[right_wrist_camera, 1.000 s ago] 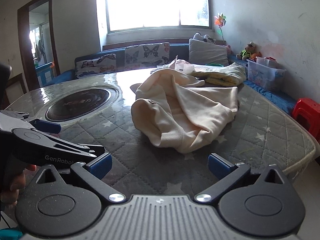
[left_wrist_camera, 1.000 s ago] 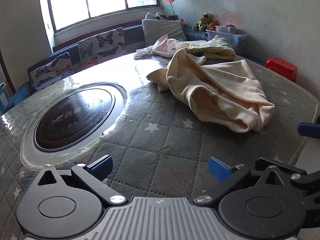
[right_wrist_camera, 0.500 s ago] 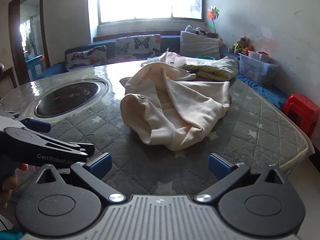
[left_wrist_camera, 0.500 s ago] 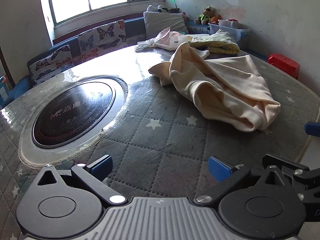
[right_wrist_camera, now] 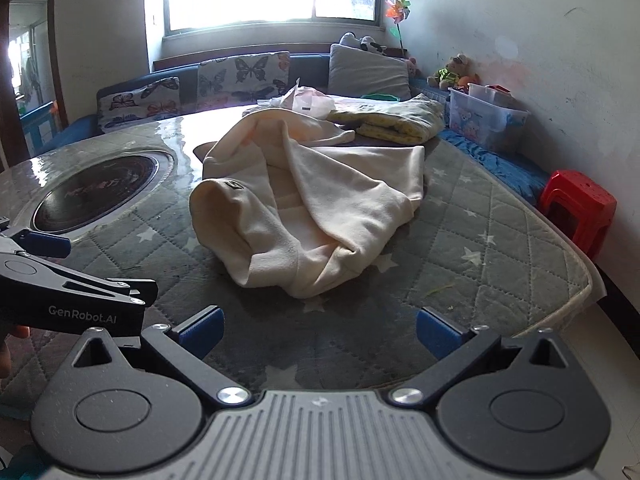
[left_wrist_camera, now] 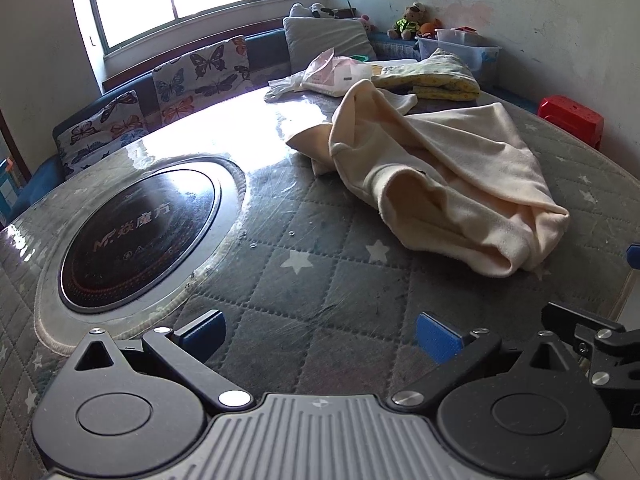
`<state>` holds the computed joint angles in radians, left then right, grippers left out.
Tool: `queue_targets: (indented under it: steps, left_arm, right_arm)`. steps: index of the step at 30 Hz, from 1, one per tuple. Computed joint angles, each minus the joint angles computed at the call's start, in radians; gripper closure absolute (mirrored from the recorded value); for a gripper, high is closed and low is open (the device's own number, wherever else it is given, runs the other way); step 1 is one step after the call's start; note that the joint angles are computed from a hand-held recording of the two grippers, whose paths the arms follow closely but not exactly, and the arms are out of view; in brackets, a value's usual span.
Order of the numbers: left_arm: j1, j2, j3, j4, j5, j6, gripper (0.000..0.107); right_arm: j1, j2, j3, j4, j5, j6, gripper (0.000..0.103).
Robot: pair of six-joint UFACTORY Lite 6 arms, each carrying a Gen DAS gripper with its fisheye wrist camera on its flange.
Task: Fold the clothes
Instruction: 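Move both grippers toward the crumpled cream shirt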
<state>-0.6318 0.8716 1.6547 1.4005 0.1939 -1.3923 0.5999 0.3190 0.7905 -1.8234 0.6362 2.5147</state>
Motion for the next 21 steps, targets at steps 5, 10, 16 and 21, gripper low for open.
queue_targets:
  steps: [5, 10, 16, 21]
  left_arm:
    - [-0.006, 0.042, 0.077, -0.224, 0.009, 0.229, 0.004]
    - [-0.008, 0.1, 0.182, -0.5, 0.037, 0.505, 0.004]
    - [-0.006, 0.163, 0.31, -0.741, 0.082, 0.755, 0.004]
    - [0.0, 0.234, 0.462, -0.91, 0.153, 0.927, 0.004]
  right_arm:
    - [-0.025, 0.006, 0.007, -0.022, -0.016, 0.001, 0.0]
    - [-0.057, 0.02, 0.026, -0.051, -0.043, -0.005, 0.0]
    - [-0.098, 0.035, 0.054, -0.074, -0.072, -0.014, 0.0]
    - [-0.133, 0.043, 0.085, -0.065, -0.097, -0.058, 0.0]
